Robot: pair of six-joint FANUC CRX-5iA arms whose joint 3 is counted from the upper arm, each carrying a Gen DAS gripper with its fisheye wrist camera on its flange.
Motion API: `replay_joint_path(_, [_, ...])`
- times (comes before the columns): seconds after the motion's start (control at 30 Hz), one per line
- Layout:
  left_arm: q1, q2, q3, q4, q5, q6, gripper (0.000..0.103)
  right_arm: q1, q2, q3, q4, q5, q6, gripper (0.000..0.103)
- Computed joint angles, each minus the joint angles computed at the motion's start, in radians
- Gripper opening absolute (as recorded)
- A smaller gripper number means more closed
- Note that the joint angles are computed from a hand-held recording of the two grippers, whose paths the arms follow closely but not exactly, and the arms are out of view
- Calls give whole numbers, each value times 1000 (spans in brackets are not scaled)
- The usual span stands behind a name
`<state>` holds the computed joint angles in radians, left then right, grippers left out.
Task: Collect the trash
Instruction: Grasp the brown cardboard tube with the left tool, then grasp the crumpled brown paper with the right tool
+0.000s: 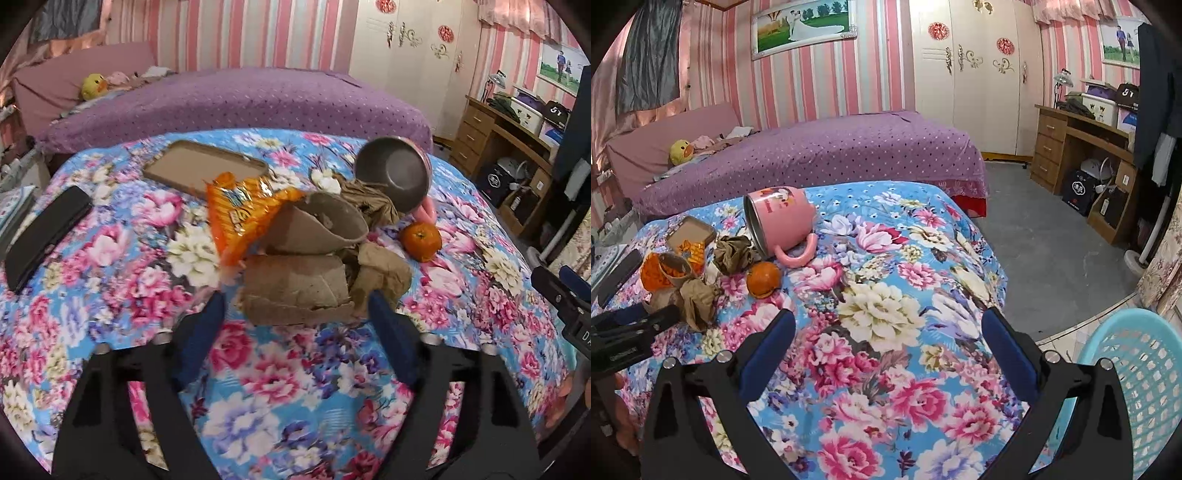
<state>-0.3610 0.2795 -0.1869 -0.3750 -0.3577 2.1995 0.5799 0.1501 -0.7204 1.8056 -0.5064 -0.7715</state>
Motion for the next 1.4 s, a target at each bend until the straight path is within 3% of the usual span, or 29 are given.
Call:
replay_joint_path(0.1, [32, 1, -39, 129, 58, -120, 53, 3, 9, 11, 4, 9, 3, 98])
replay_joint_path(0.2, [49, -10, -77, 203, 101, -188, 52, 21, 18, 21, -6, 3, 23, 98])
replay_joint_path(0.37, [13, -60, -59, -2, 41, -27, 52, 56, 32, 37, -24, 0, 58, 98])
replay_joint_path(0.53, [7, -163, -119, -139, 17, 71, 52, 76, 48, 56, 5, 15, 44, 98])
replay_joint_path(0.8, [94, -268, -210, -157, 18, 86, 52, 99, 94, 120, 41, 58, 61, 98])
replay_joint_path(0.93, [124, -265, -204, -192, -18, 146, 52, 126, 138, 176, -10, 54, 133, 97])
replay_joint_path(1.03, [135, -254, -193, -204, -31, 170, 52, 128, 169, 213, -37, 91, 171, 86])
replay_joint_path(1.17, [127, -231, -167, -239, -56, 199, 52, 147, 219, 278, -182, 136, 330, 64])
replay_joint_path(1.23, [127, -226, -163, -223, -55, 180, 53, 137, 225, 289, -175, 163, 336, 59])
replay_joint_path(1.33, [119, -226, -159, -226, -50, 180, 52, 104, 240, 302, -131, 271, 337, 43])
replay_joint_path(1.4, [107, -222, -151, -239, -59, 190, 53, 102, 237, 300, -74, 265, 305, 37])
